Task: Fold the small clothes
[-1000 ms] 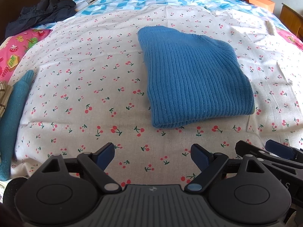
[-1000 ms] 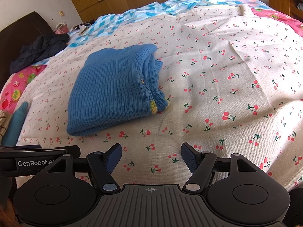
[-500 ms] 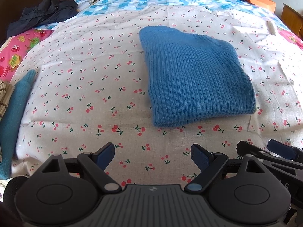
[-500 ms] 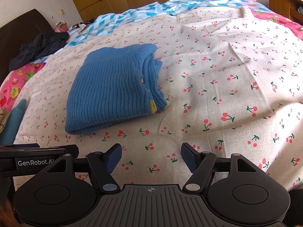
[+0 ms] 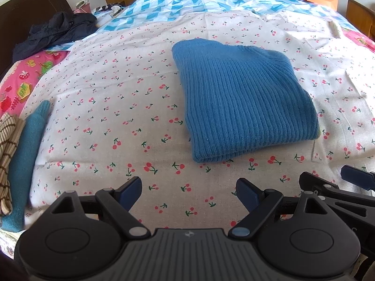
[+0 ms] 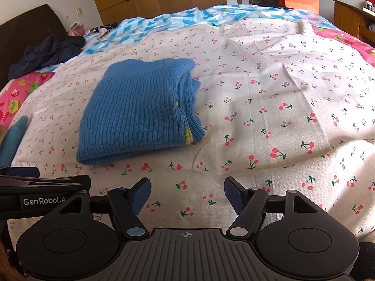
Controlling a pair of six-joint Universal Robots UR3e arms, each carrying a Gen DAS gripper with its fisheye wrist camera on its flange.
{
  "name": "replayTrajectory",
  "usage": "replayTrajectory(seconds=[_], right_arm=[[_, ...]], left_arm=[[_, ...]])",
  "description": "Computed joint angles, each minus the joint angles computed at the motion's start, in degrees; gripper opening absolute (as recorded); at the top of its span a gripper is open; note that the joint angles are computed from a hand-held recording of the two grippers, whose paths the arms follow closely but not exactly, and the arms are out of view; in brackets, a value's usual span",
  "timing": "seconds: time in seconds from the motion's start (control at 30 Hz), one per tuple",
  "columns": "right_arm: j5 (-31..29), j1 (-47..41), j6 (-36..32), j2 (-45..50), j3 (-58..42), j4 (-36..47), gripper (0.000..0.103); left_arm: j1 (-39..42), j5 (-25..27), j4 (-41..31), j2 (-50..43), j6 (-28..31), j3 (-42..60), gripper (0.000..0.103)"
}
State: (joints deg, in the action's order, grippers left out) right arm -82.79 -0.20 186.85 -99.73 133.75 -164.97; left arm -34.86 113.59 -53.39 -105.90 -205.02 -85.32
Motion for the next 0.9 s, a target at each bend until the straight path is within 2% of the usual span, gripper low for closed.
replayTrajectory(seconds=[0.2,0.9], right_arm=[[-1.7,1.0,-0.4,0.6,-0.3,-1.0,0.070],[-1.1,0.7,-0.6,0.3,-0.1,-0.7,0.070]], left_arm=[[0.0,-0.1,-0.3,0.0,0.0,0.1,0.091],[-0.6,1.2,0.6,0.1,0.3,-0.4,0.091]])
